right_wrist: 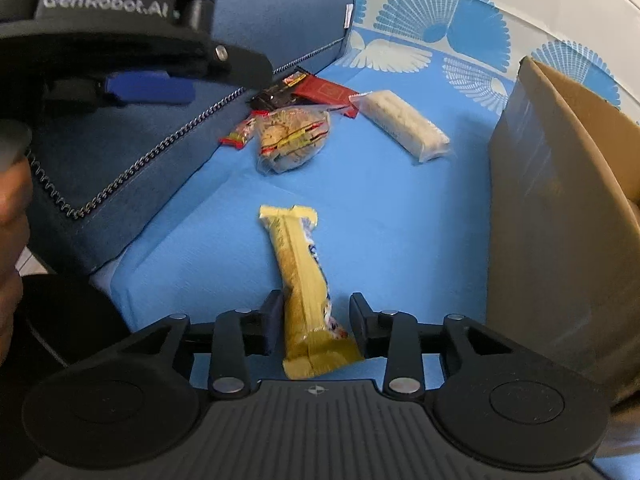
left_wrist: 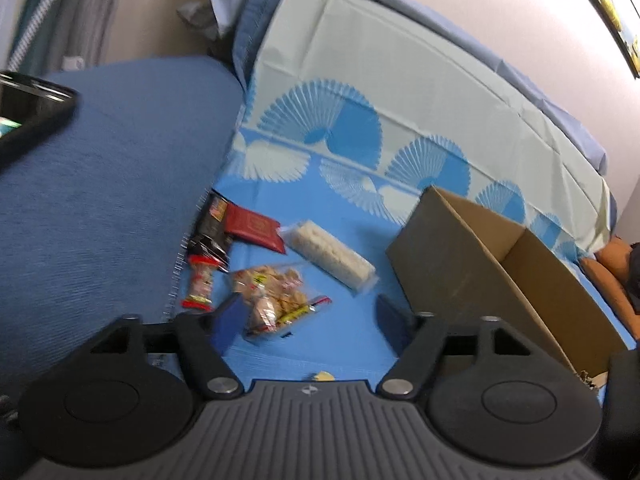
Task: Organize snacks
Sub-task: 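Grasp the yellow wrapped bar with the right gripper while the left gripper approaches the cracker bag, then grasp the clear cracker bag with the left gripper while the right gripper holds the yellow bar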
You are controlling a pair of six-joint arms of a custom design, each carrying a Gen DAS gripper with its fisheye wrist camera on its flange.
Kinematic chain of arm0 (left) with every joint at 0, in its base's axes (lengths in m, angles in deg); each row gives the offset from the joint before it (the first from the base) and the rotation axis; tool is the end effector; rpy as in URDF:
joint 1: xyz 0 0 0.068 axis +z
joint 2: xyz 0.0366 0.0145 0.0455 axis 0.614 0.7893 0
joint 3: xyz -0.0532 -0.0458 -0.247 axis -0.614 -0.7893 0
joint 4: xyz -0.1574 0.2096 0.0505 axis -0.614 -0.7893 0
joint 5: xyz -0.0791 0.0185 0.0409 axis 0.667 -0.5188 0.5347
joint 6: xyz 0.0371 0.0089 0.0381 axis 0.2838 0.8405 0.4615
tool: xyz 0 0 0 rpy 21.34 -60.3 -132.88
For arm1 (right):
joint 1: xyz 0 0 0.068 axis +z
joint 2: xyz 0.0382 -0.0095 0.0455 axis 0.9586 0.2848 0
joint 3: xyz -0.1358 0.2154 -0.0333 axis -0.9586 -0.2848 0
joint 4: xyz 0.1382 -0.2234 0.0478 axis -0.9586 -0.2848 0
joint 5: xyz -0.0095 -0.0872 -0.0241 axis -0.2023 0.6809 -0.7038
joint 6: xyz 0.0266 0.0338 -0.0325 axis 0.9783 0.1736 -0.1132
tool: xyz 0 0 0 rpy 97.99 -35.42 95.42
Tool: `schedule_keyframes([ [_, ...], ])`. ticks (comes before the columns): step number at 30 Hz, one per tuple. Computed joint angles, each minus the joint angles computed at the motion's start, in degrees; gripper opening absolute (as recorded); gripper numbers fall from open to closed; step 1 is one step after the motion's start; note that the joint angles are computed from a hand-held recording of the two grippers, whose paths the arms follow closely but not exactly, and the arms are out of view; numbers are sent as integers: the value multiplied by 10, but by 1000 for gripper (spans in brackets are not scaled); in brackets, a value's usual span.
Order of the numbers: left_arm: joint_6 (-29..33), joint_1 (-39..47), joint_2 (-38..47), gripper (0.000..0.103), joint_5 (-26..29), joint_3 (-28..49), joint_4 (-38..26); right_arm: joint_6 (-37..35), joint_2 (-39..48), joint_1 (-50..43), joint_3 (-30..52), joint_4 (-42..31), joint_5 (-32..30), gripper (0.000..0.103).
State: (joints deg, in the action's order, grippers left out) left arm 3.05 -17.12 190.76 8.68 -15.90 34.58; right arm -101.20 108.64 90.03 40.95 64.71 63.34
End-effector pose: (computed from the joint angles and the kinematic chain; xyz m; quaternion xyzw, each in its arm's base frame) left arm 0.2203 -0.2685 0.1203 -0.1897 0.8475 -0.0657 0.4913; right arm 0.2645 0.0899 0.0595 -0.3443 0.8586 0.1301 0.3568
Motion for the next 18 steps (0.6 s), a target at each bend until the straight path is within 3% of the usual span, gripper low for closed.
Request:
schedule_keyframes([
  [3, -20, 33, 31, 91, 37, 46, -32, -2, 23, -8, 21, -13, -20, 39],
  [10, -91, 121, 123, 91, 125, 179, -144, -5, 24, -5, 20, -12, -43, 38],
  [15, -109, 167, 178, 91, 185, 242, -206, -6, 22, -12, 23, -21, -46, 30],
  [17, -100, 170, 179, 88, 188, 239, -200, -7, 27, -16, 29, -23, -48, 27],
  [18, -89, 170, 178, 77, 189, 239, -201, -8, 28, -18, 31, -24, -48, 26],
])
